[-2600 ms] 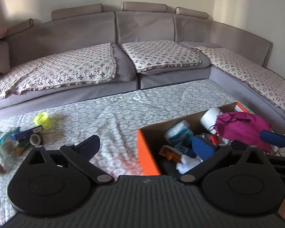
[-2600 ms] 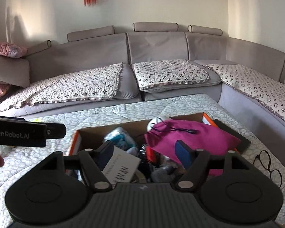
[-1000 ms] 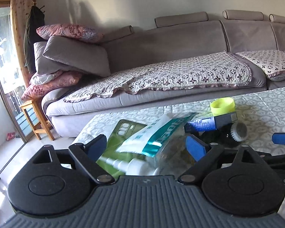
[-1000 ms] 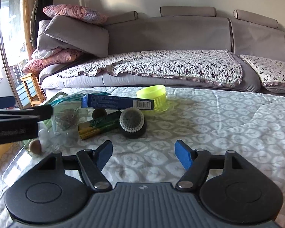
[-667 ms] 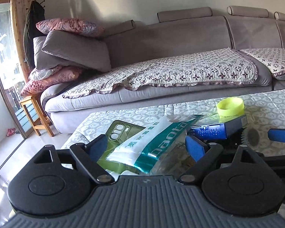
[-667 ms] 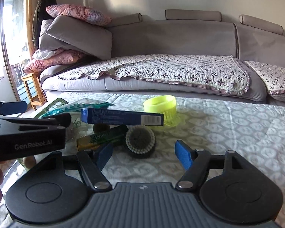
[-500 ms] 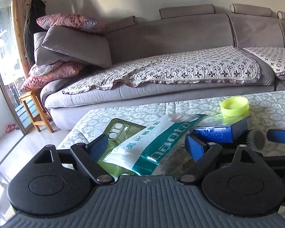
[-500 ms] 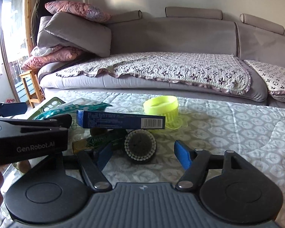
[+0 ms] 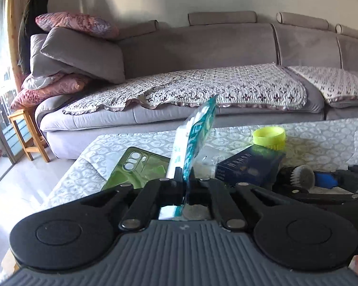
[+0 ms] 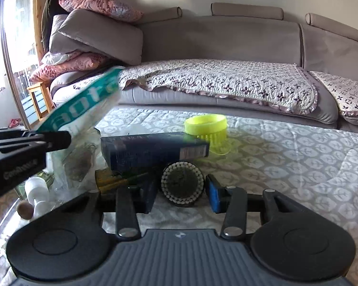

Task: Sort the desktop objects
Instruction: 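Grasp the plastic bag with the left gripper while the right gripper grasps the round brush, then carry the bag and brush into the cardboard box and release both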

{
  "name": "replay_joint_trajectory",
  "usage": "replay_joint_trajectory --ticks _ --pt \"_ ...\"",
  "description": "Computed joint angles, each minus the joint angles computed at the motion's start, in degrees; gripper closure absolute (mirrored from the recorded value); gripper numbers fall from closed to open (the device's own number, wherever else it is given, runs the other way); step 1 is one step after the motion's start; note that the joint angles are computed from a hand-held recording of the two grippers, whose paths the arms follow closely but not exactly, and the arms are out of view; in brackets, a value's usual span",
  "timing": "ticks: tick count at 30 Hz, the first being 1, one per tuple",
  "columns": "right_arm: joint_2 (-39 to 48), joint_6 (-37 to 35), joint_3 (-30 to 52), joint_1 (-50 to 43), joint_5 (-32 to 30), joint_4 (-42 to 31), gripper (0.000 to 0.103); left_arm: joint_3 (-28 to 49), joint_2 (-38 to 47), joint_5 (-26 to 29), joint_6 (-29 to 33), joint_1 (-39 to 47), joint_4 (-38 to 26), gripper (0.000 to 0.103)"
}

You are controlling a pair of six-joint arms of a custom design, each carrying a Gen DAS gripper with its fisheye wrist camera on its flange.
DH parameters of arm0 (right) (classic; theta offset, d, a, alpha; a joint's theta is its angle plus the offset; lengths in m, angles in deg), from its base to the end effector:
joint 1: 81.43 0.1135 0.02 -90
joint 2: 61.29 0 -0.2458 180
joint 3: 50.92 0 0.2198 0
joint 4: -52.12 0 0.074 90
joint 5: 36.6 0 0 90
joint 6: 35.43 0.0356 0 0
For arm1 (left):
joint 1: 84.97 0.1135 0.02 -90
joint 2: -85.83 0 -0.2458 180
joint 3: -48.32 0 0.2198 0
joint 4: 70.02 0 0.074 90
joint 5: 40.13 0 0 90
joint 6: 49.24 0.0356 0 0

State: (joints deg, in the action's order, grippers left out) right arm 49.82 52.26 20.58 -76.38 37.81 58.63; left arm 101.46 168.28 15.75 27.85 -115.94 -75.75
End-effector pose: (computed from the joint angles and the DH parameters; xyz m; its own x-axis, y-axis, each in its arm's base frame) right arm 0.3663 0.0420 0.1435 -0.5311 -0.0859 -0.8430 -0.3307 0.9370 0.1129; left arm 0.2367 -0.1188 0.1902 -0.4871 0.0766 -0.8700 -0.0786 0.9883 0.1310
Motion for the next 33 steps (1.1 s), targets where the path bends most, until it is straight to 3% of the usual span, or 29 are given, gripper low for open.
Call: replay_joint_trajectory --ticks 9,19,26,33 --pt "-8.35 0.23 -4.88 -2.34 -2.43 -2.89 0.062 0.59 -7.63 -2.35 -3.77 -3.77 -8.83 0.099" --pt "-28.02 -1.94 -17.51 -9.41 -8.85 -11.14 0.061 2.76 -14.73 -9.52 -13.35 -15.68 -23.42 0.099" --pt "-39.98 -7.31 -21.75 -21.14 -17.42 -20.16 0.061 7.18 -14.49 -14.1 -20.88 -26.49 -31.86 0.099" --pt "-44.84 -16.95 -18.79 -39.74 -29.35 -31.7 0.061 14.52 -7.08 -14.57 -21.02 -34.35 -29.56 0.099"
